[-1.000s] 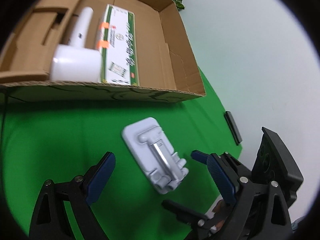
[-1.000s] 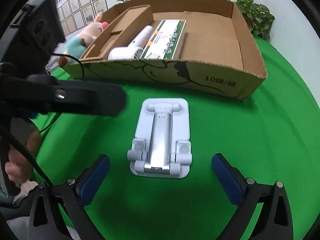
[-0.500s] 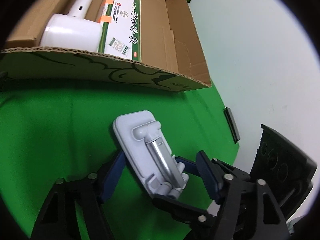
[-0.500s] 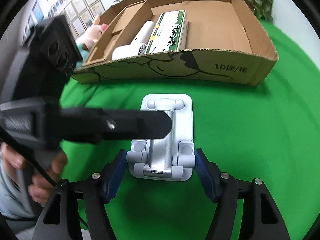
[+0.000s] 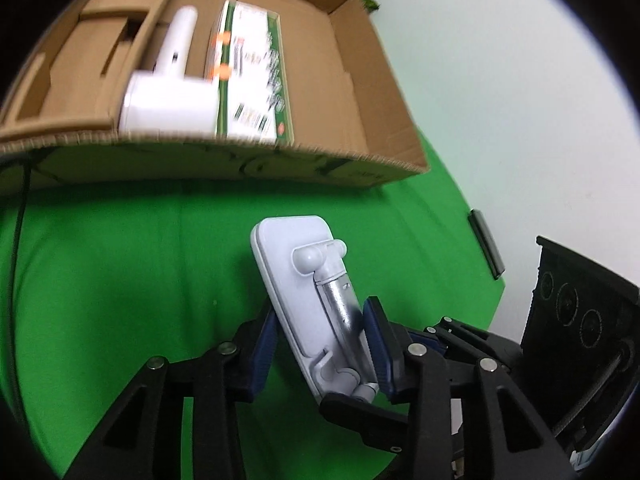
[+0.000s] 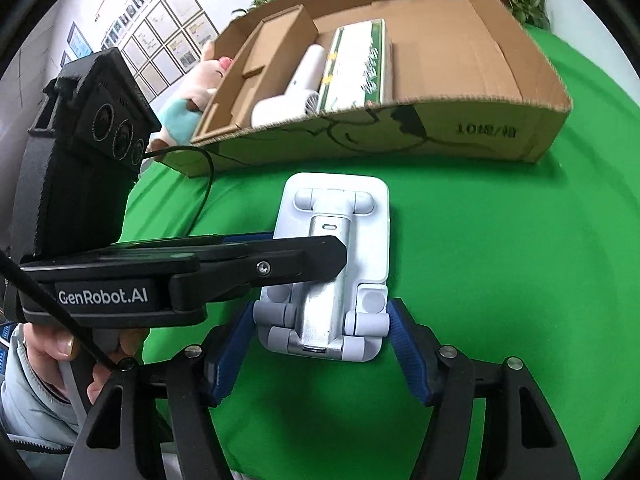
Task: Organize objects
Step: 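Grasp the white phone stand with the right gripper and lift it, then lower the phone stand into the box beside the medicine box and release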
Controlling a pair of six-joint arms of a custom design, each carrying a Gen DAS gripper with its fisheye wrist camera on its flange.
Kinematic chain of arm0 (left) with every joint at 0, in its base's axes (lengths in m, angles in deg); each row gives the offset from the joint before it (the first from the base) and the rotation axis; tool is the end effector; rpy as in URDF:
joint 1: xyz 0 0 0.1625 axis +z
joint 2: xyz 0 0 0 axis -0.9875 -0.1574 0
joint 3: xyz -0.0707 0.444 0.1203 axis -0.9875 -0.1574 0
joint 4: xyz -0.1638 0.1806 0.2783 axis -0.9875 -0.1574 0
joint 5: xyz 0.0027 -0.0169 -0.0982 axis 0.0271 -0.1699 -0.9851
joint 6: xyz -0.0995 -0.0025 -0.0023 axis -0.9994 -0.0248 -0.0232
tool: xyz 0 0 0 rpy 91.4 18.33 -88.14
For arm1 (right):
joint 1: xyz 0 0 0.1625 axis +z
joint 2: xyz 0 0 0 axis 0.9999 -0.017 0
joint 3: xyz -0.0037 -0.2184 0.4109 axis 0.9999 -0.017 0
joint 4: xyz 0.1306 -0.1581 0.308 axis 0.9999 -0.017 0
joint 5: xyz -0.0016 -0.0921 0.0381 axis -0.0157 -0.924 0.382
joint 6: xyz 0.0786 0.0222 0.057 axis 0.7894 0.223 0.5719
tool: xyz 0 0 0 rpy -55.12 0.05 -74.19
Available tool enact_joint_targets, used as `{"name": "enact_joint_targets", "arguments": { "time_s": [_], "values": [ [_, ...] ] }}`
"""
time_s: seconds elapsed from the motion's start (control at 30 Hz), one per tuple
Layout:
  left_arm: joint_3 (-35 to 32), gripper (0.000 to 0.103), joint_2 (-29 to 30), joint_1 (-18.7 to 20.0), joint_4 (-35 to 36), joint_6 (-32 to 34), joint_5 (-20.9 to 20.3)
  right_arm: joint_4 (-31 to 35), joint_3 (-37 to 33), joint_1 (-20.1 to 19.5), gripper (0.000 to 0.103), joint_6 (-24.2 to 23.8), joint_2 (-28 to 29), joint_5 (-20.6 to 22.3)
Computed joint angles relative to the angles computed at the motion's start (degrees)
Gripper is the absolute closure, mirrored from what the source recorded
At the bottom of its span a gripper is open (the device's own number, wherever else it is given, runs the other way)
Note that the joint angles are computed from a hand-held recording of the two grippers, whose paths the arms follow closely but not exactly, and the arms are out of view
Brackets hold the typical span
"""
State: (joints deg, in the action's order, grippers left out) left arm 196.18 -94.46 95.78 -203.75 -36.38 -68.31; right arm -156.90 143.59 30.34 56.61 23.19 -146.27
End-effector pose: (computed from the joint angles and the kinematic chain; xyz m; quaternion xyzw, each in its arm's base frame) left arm -0.1263 -0.2219 0.2620 0.0849 0.9633 -0.2447 0.0707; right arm 0.2851 -0.2977 0.0480 0.2783 -0.9416 0.1380 0.1302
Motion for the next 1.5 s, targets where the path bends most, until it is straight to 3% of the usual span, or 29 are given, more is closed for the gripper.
{"name": "enact_joint_targets", "arguments": {
  "time_s": [0.13, 0.33, 0.57, 0.87, 1.03, 1.3, 1.5],
  "values": [
    [-3.3, 0.065, -2.5, -4.0, 7.4, -1.4, 3.2, -3.2, -0.7, 2.6, 0.04, -1.4, -0.1, -1.7],
    [-7.3, 0.067, -2.4, -6.3, 11.1, -0.2, 7.3, -3.3, -3.3, 4.9, 0.04, -3.7, -2.1, -2.3],
    [-12.1, 0.067, 0.7, -4.8, 10.6, 6.7, 10.5, -1.7, -7.6, 6.8, 0.04, -5.8, -3.8, -3.0],
    [-20.0, 0.067, 7.2, 0.4, 7.4, 19.3, 12.7, -1.3, -14.1, 7.4, 0.04, -10.1, -4.3, -4.1],
    [-24.5, 0.067, 13.3, 6.3, 1.3, 28.4, 11.1, 2.0, -18.0, 6.5, 0.04, -10.2, -5.4, -3.6],
    [-27.7, 0.067, 19.0, 12.8, -1.2, 34.7, 7.8, 10.0, -22.5, 2.1, 0.04, -8.4, -7.0, -0.3],
    [-27.4, 0.067, 22.5, 18.4, -3.7, 35.1, 4.2, 14.9, -24.1, -1.7, 0.04, -6.7, -5.9, 0.9]
  ]
}}
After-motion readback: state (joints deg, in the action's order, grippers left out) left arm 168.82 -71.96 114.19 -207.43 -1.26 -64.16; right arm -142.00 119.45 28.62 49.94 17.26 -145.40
